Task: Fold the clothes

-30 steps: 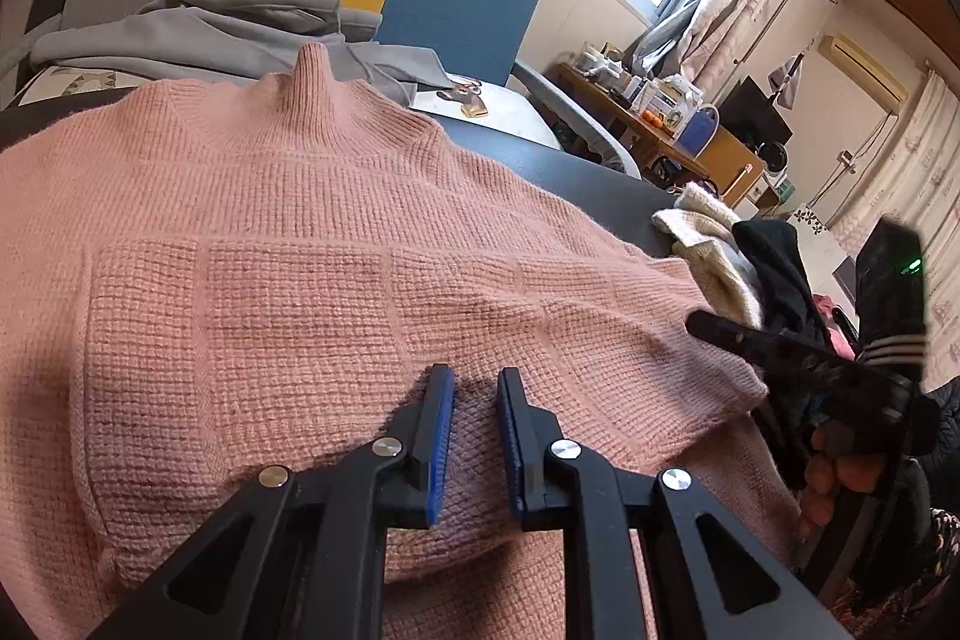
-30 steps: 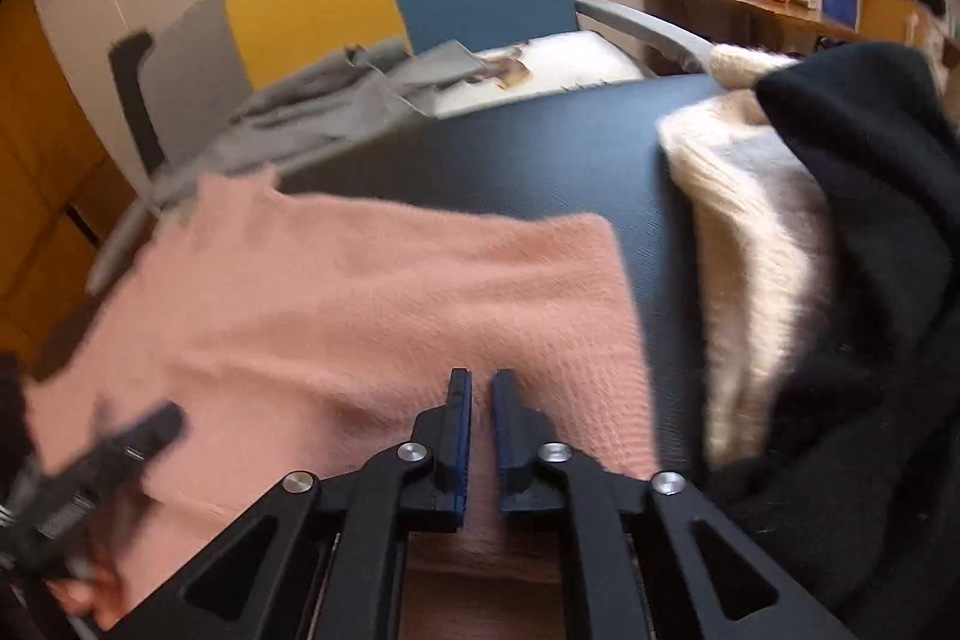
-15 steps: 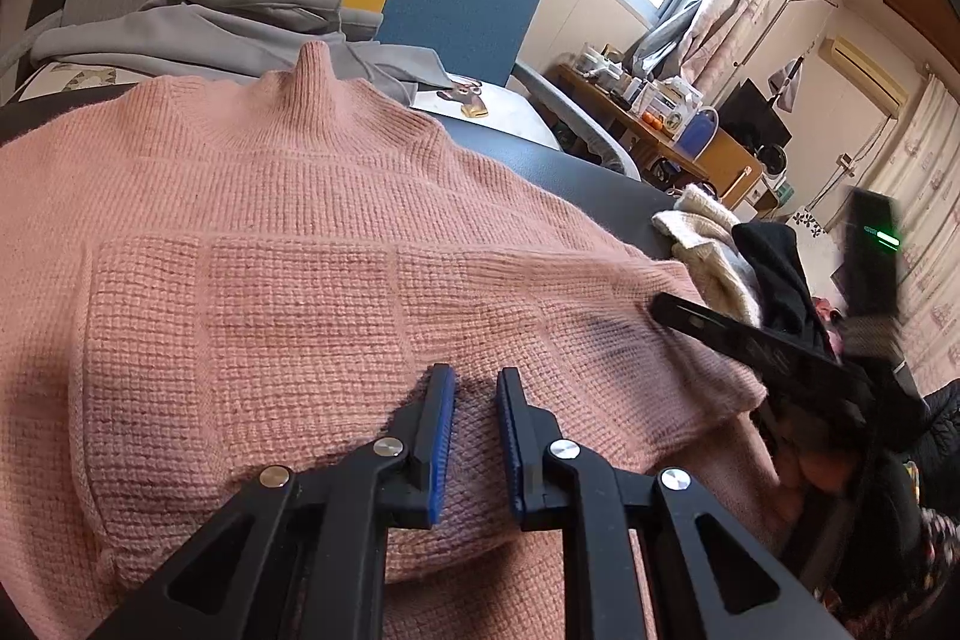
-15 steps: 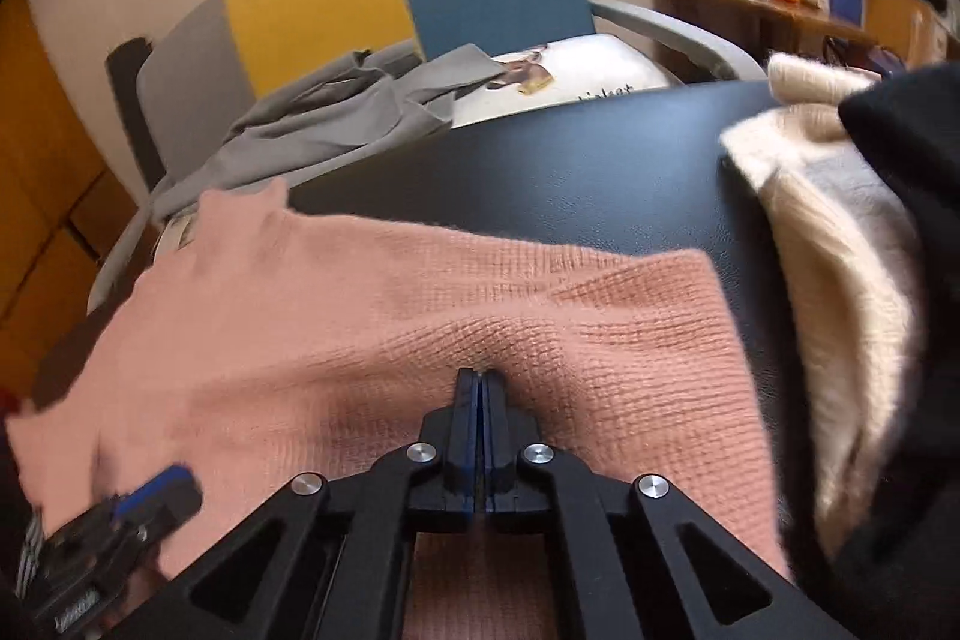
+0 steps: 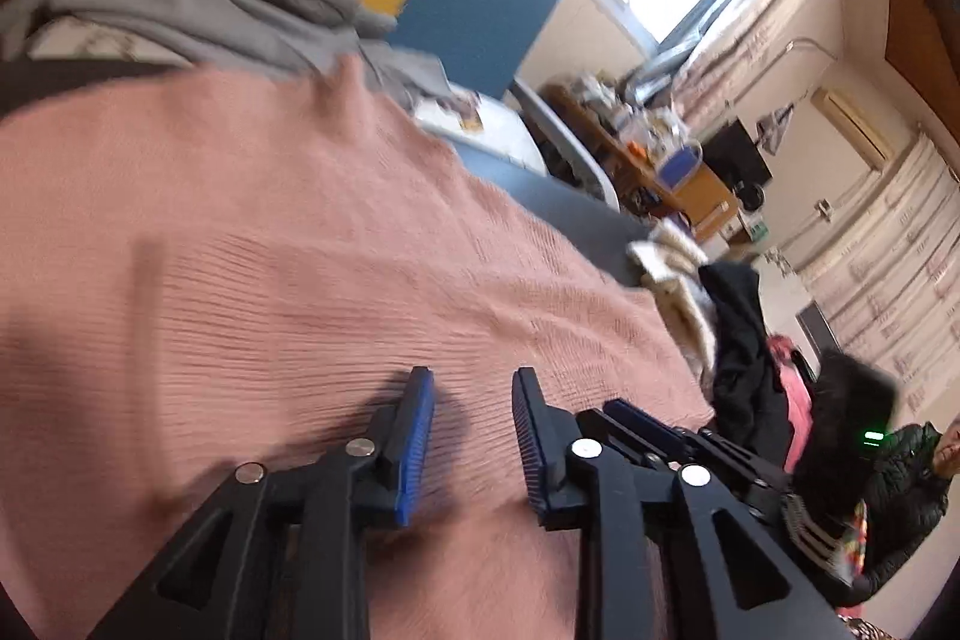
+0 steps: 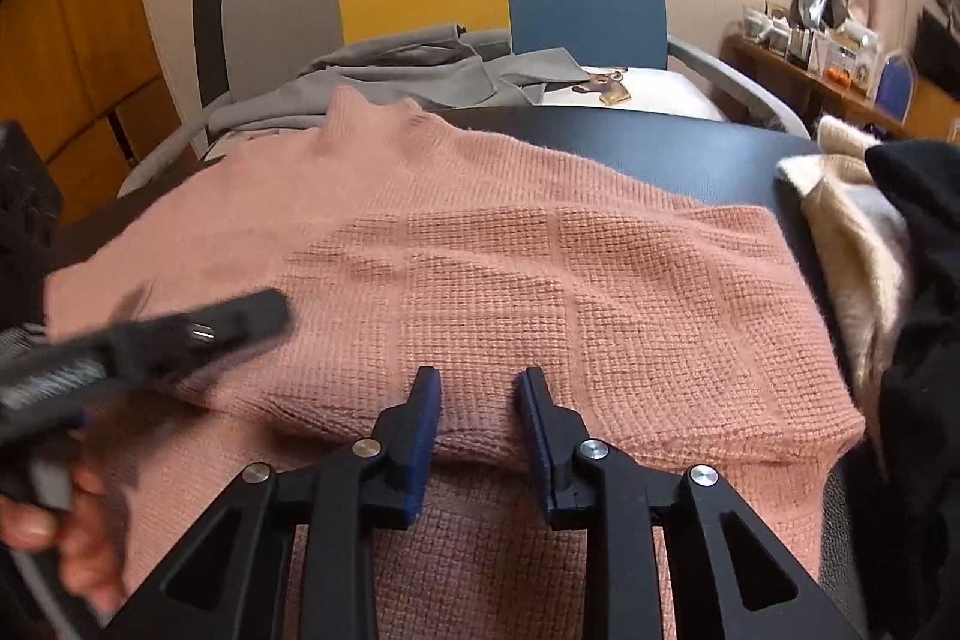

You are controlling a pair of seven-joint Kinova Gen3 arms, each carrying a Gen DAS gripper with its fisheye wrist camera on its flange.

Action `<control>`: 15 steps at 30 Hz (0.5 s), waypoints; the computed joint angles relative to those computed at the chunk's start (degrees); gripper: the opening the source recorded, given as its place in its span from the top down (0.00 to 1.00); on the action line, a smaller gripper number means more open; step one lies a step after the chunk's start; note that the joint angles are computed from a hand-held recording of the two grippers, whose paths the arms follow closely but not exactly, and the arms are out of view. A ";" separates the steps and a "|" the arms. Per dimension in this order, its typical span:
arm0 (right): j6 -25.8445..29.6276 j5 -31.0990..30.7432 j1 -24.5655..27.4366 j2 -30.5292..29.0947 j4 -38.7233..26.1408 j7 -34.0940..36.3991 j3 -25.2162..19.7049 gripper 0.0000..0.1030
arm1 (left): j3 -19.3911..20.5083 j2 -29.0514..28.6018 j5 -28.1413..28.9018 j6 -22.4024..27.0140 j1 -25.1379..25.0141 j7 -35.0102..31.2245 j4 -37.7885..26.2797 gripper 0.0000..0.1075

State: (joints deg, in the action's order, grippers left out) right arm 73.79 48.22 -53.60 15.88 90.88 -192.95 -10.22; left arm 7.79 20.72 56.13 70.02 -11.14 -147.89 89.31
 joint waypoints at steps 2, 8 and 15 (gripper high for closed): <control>0.70 0.06 -0.42 -0.05 0.03 -0.20 -0.16 0.73 | -0.97 -0.86 2.11 1.30 -2.97 -1.26 0.59 0.74; 0.07 0.28 0.03 0.16 -0.12 0.07 0.07 0.72 | -6.00 -0.83 6.99 3.74 -13.19 1.33 -1.51 0.71; -0.32 0.36 0.03 -0.08 0.14 -0.45 0.00 0.71 | -10.76 -1.28 17.07 -1.50 -26.20 2.74 0.50 0.68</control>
State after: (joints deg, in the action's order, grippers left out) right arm 73.47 48.58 -53.57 15.80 91.02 -193.39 -10.23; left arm -2.97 19.43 73.20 68.53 -37.34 -145.15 89.81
